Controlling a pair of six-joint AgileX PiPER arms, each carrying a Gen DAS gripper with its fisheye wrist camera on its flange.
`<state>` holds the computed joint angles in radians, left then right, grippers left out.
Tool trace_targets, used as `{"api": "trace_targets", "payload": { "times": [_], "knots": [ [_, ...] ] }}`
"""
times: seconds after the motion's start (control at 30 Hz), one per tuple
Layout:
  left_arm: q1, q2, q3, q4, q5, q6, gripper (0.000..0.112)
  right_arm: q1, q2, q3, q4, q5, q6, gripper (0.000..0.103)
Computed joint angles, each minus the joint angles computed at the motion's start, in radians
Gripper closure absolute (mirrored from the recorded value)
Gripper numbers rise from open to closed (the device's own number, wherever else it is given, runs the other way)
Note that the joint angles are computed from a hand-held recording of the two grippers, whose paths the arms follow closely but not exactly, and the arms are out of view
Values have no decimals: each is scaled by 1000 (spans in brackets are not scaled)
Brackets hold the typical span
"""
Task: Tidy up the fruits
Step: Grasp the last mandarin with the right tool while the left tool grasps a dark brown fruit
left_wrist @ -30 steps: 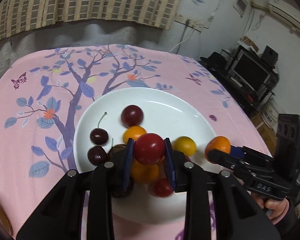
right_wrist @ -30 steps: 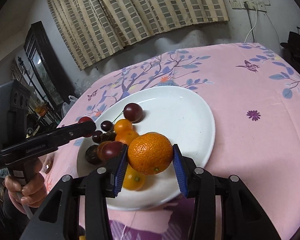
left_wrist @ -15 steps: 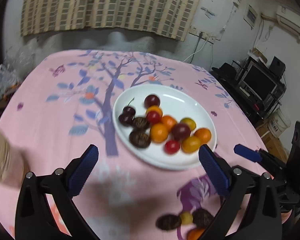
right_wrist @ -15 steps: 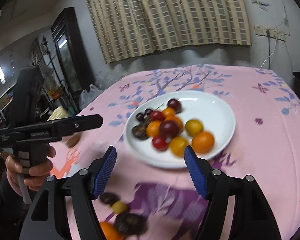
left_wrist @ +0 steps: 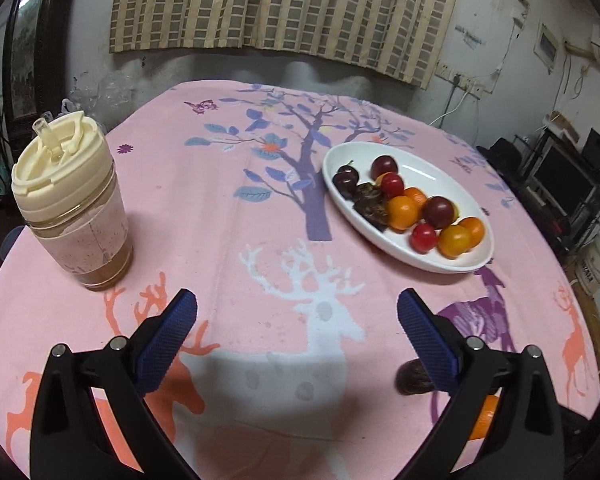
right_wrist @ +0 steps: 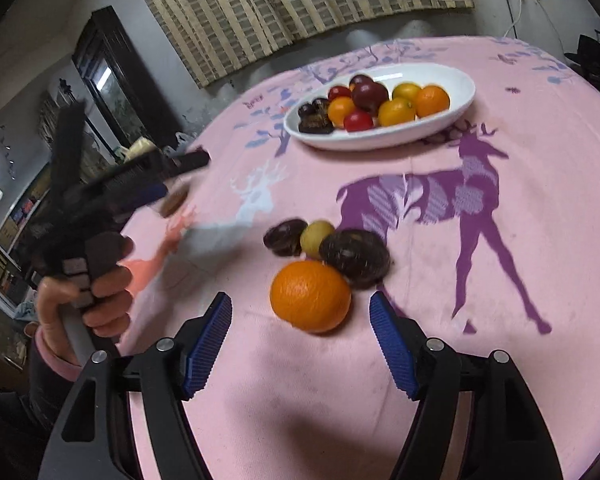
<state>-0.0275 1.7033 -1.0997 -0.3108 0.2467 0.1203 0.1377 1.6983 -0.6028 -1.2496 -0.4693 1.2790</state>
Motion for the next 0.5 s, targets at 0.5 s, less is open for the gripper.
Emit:
{"api": "trace_targets", "payload": {
  "times": [0.5],
  "knots": [
    [-9, -43, 29, -3, -5, 1, 14, 99, 35, -49, 52, 154, 44, 48]
  ]
}}
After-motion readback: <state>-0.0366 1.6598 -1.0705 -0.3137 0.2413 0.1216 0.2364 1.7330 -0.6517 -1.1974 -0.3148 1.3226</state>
